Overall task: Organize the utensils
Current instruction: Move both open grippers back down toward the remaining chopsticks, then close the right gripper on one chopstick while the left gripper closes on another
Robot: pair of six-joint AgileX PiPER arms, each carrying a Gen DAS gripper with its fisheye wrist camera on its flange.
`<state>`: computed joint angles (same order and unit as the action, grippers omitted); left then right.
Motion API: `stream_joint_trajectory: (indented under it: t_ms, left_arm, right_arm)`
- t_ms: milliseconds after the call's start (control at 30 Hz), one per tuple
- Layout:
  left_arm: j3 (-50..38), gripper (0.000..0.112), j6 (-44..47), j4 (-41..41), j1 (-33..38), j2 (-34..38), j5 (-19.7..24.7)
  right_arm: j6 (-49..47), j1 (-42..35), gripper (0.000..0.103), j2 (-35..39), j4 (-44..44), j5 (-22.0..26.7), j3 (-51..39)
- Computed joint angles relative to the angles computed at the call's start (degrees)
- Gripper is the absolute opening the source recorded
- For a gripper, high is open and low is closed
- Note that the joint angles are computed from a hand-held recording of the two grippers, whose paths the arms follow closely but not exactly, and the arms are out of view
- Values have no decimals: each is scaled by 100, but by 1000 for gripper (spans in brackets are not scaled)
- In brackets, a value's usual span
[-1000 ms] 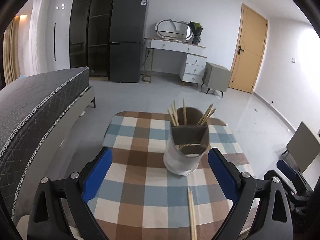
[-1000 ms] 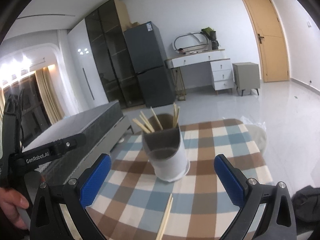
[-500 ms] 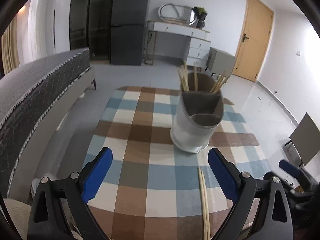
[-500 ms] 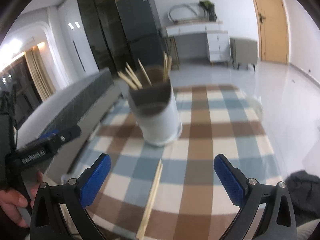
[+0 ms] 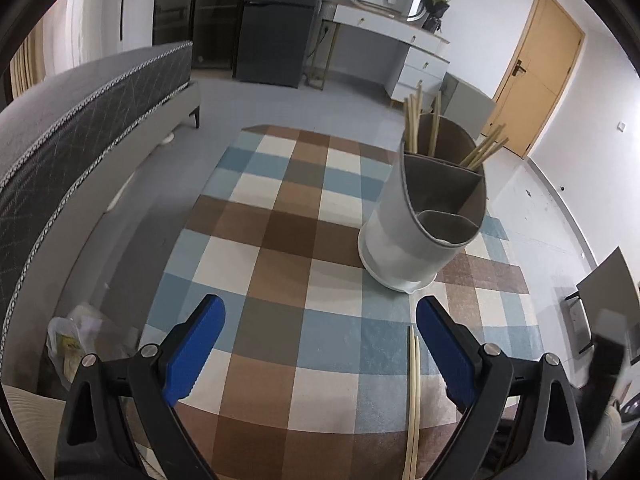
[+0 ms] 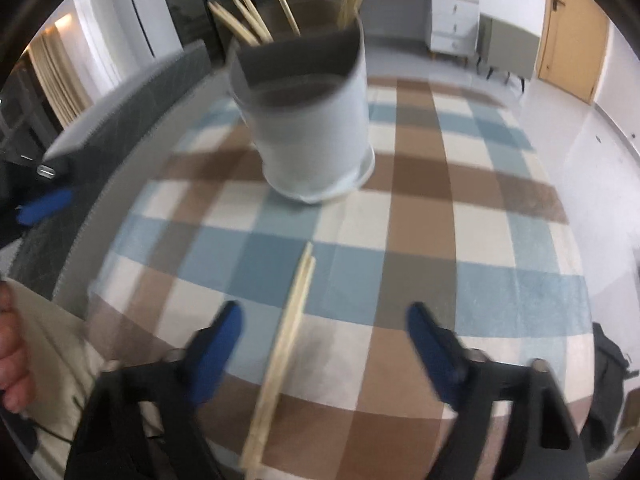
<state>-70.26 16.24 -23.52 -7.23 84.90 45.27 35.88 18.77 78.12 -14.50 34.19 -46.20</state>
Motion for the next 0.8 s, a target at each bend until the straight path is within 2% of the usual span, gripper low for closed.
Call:
stream_joint_trajectory:
  t_ms: [233, 333, 467, 533, 667, 800]
  left_arm:
    - [-378, 94, -401, 86, 148, 393, 315]
    - [-568, 94, -544, 130, 223, 587, 530]
    - [-685, 94, -564, -18, 332, 692, 751]
    - [-747, 94, -587, -28, 339, 731, 843]
    - [-877, 94, -591, -183, 423, 813, 1040]
    - [-912, 94, -713, -92, 479, 794, 1016]
  right_arm:
    - [-1044, -428, 59, 913, 1122, 72, -369]
    - [-762, -218, 50, 1125, 679, 310, -603]
    - [2, 273, 47, 1324, -281, 900, -901]
    - [-90, 288, 44, 1312, -187, 919, -904]
    - [-128, 241, 43, 1322, -102, 1009, -965]
    - [-190, 327, 43, 1496, -109, 1286, -1256]
